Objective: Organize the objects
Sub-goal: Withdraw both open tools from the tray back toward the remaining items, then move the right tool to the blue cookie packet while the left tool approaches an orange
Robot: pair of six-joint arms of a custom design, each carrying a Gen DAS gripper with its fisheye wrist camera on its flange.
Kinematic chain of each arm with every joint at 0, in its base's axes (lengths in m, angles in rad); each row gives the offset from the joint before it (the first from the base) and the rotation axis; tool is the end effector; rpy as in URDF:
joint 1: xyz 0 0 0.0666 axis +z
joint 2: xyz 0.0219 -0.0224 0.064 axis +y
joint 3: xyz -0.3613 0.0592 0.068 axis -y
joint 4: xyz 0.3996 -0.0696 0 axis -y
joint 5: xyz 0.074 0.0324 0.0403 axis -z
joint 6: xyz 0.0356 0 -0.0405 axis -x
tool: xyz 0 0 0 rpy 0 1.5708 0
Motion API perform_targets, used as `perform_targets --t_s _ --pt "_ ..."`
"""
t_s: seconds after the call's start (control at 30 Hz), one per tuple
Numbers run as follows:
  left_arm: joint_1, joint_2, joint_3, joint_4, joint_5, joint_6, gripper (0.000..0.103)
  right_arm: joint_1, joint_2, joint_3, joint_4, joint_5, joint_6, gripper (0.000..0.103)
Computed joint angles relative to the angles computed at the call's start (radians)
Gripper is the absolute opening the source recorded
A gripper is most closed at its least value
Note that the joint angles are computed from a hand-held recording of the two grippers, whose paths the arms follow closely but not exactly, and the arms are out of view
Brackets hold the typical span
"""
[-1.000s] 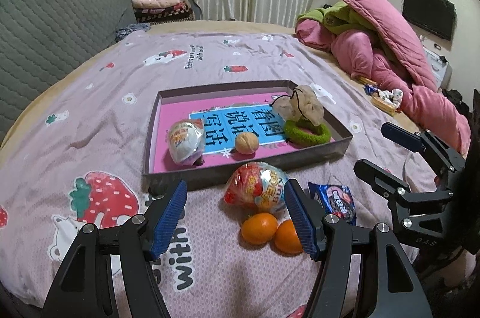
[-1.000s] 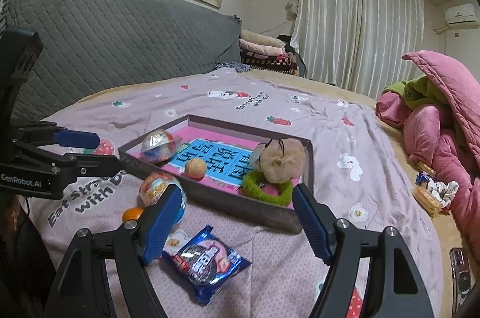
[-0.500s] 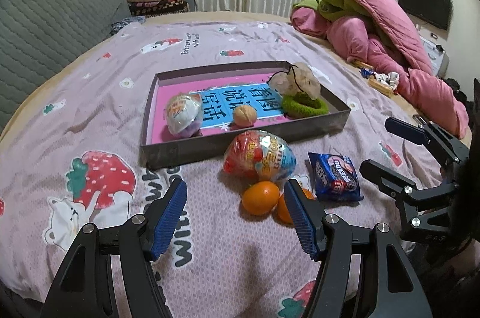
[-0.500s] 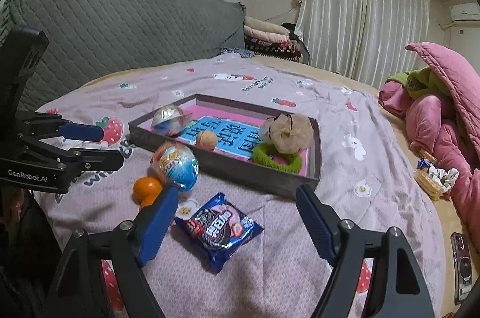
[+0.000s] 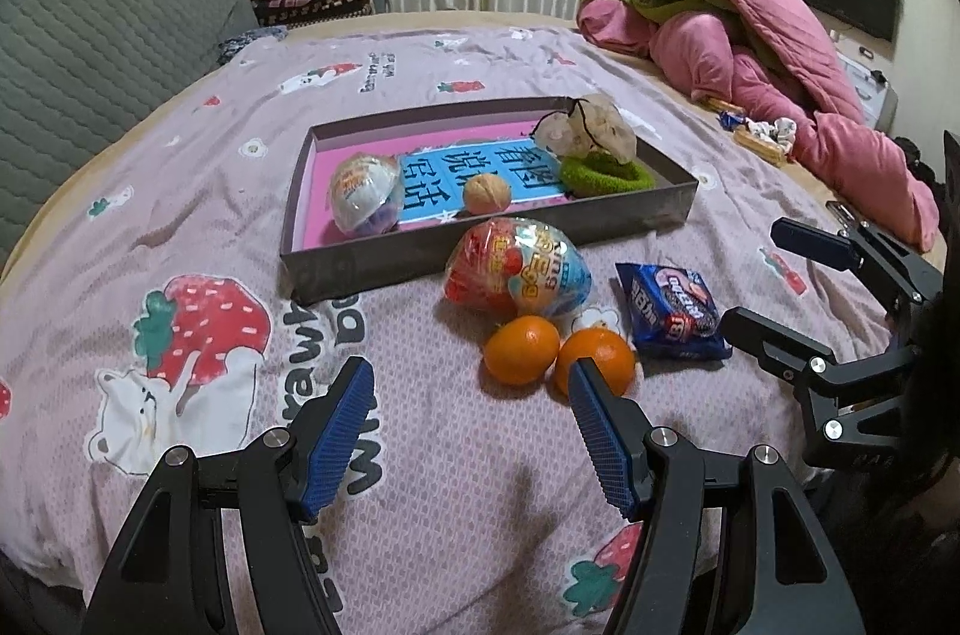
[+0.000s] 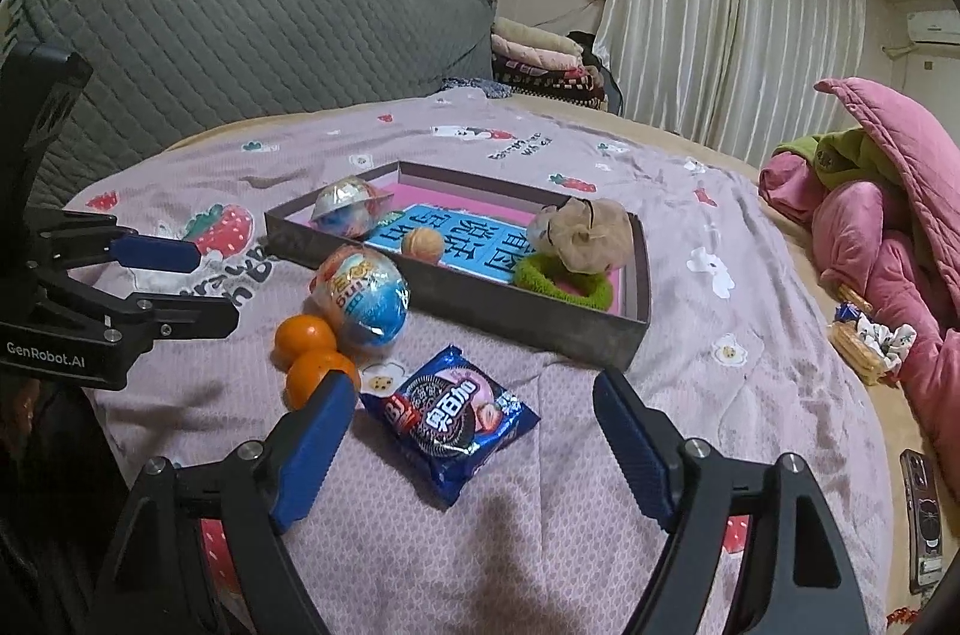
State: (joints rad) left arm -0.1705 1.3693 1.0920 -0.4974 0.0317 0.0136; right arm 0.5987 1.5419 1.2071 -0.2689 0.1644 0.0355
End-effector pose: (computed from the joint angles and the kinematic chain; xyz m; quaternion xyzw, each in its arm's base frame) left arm 0.4715 -0.0827 0.3120 0.0784 0.9184 -0.0502 0.3846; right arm 0.4550 0.3029 0.3003 -0.2389 0.8503 0.0589 0.4653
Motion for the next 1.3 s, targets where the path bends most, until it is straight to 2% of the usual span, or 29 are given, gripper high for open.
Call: perform_targets --t_s 1.3 --pt "0.01 0.109 0.03 0.01 0.025 -0.008 0.069 0.002 0.083 0.075 -0.115 0.032 0.045 0.082"
